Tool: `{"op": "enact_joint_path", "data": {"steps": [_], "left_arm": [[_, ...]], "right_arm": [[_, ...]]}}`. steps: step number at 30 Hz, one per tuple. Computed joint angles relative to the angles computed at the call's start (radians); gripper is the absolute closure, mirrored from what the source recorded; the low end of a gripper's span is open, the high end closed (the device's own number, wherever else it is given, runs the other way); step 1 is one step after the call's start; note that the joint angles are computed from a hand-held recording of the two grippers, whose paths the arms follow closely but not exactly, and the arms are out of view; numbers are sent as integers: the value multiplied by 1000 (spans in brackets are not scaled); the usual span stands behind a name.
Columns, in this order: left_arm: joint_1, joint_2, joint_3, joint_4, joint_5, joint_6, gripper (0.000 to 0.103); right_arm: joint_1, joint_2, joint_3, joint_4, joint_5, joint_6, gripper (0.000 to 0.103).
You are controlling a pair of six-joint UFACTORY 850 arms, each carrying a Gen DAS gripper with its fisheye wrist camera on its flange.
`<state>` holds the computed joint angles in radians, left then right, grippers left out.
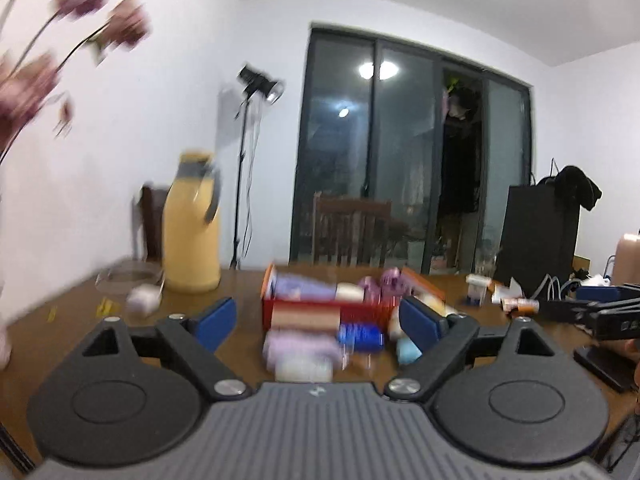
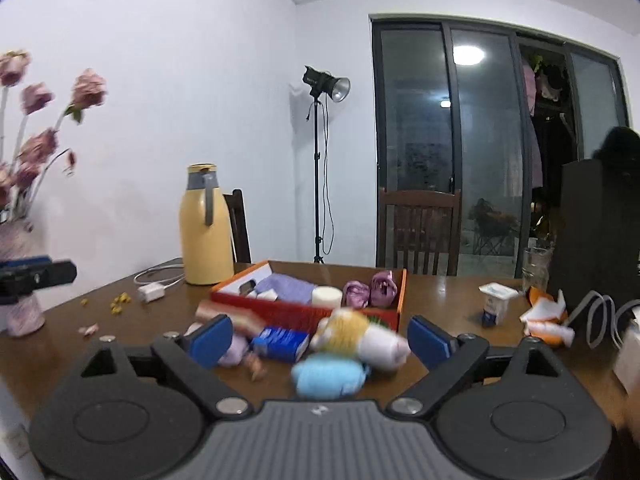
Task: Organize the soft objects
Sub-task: 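Withdraw both grippers from the box back toward the pile, then close both grippers on the pink-and-cream rectangular sponge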
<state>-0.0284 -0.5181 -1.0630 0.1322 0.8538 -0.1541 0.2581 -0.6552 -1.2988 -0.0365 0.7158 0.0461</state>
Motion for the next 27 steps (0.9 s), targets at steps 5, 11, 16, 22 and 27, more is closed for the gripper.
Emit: {"op": "enact_joint_path", "data": {"steps": [5, 11, 16, 22, 27], "left_arm": [[-3, 0, 41, -45, -28, 50, 9], [-12, -12, 35, -96, -15, 77, 8], [-17, -38, 8, -108, -39, 94, 7], [-19, -97, -88, -106, -127, 97, 7], [-18, -156, -199, -90, -172, 104, 7]], "right_arm": [[31, 40, 143, 70, 131, -95, 2], [46, 22, 134, 122, 130, -126, 2], [47, -5, 110, 119, 108, -117, 2], [38, -69, 26, 114, 34, -83, 4], [19, -132, -85, 65, -35, -20, 6]]}}
